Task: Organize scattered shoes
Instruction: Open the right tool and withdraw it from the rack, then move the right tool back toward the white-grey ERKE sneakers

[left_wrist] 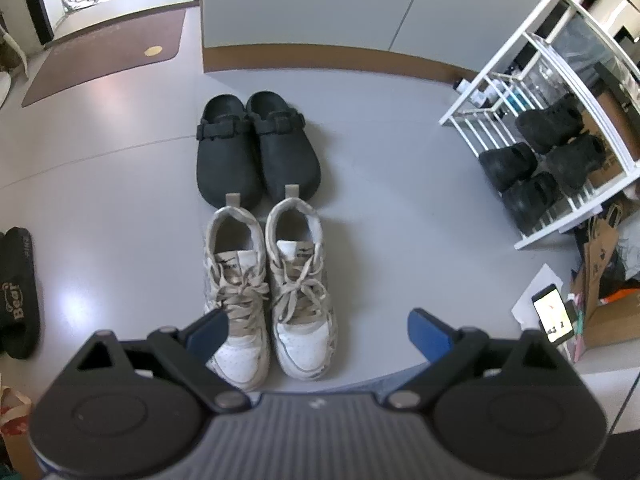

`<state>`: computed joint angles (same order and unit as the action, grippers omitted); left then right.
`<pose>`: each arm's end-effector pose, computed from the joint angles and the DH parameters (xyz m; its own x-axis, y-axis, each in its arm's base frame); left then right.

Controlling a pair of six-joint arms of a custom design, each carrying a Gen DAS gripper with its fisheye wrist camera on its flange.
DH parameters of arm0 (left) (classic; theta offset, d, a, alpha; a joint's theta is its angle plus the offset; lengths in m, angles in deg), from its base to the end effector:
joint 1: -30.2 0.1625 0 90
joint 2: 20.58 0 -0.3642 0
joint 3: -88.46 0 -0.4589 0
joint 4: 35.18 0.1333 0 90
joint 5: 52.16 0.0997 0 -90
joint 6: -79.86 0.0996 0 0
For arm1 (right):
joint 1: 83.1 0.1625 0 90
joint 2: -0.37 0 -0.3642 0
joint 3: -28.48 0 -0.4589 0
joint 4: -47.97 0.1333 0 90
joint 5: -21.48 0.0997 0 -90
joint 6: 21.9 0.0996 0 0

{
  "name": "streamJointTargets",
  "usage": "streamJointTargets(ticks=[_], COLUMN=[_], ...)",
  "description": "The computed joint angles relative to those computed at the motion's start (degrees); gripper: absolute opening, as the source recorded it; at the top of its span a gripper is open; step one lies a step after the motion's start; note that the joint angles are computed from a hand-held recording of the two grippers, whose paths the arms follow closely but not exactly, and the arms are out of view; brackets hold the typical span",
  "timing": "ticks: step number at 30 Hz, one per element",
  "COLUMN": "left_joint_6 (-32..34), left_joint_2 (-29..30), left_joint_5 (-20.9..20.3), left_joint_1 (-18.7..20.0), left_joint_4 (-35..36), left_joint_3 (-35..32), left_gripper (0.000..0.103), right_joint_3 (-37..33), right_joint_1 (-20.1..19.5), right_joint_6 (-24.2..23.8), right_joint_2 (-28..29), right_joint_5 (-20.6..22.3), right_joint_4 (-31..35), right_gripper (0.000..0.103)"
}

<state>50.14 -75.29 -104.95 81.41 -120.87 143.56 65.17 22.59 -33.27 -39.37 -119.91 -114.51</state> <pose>-0.3266 -0.7153 0.3694 -0.8217 0.0817 -0.5640 0.2499 0.9411 -0.2276 0.2761 -0.7777 0.5008 -0.7763 0.5013 0.3823 -0.2250 0.3462 -0.9108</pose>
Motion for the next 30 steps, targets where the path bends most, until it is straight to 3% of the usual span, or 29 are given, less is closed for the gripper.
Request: streamJointTargets(ticks=[11,21,30], left_joint_6=[-0.42,0.37,0.18], left_joint_2=[-1.31,-3.09,-4.16], left_joint_5=[0.59,0.62,1.26], left_joint_1=[-0.31,-1.17,-1.62], left_joint_4=[-0.46,-2.05,-2.38], left_joint_3=[1.51,3.74,5.25], left_gripper=[0.098,0.098,0.098], right_joint_3=[13.12,24.72,30.06], right_joint_1=[3.11,4.31,4.99], right_joint_6=[0.24,7.14,6.15], right_joint_2=[-10.02,-19.27,-23.15], right_joint_5=[3.78,7.92,13.70], right_joint_4=[2.40,13.59,20.84], right_gripper=[0.086,0.091,0.099])
